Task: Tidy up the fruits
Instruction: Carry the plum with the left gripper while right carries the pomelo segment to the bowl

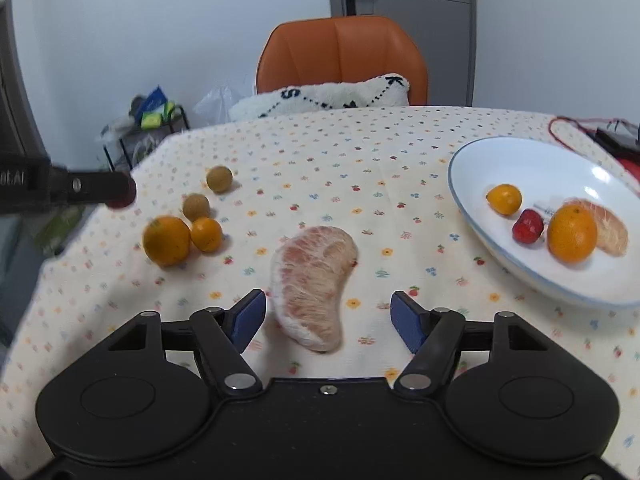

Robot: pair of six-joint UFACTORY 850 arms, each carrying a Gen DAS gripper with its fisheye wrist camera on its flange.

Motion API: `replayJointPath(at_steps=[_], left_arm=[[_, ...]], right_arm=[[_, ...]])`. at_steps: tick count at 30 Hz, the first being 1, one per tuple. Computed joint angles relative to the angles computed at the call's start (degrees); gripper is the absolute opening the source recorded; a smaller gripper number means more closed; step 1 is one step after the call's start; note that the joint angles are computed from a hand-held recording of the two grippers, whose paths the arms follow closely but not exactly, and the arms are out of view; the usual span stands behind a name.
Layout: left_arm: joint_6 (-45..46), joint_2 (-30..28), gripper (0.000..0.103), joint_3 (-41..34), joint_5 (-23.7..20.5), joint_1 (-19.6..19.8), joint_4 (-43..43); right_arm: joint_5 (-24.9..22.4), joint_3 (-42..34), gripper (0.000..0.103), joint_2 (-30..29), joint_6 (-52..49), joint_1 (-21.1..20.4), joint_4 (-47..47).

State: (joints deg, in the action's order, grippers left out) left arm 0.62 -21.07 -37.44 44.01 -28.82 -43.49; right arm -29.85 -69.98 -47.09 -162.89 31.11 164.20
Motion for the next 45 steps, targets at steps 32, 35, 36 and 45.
replayJointPath(at_steps=[32, 35, 36, 45], left_arm=[[4.9, -8.2, 0.018, -16.6, -7.4, -2.6, 6.8], [5.0, -10.2, 0.018, -19.6, -9.0, -2.6, 7.7], [4.9, -10.9, 0.018, -20.5, -9.5, -2.6, 8.1], [5.2, -16.3, 0.018, -27.8, -14.0, -2.3, 9.9]], right_arm=[[-5.6, 5.9, 0.035, 6.6, -6.3, -5.3, 10.7], [-5.9, 5.7, 0.035, 6.3, -6.0, -6.6, 11.5], [-5.9, 5.6, 0.035, 6.2, -6.1, -7.0, 11.8], [-4.9, 3.7, 0.035, 4.5, -5.7, -10.0, 12.9]])
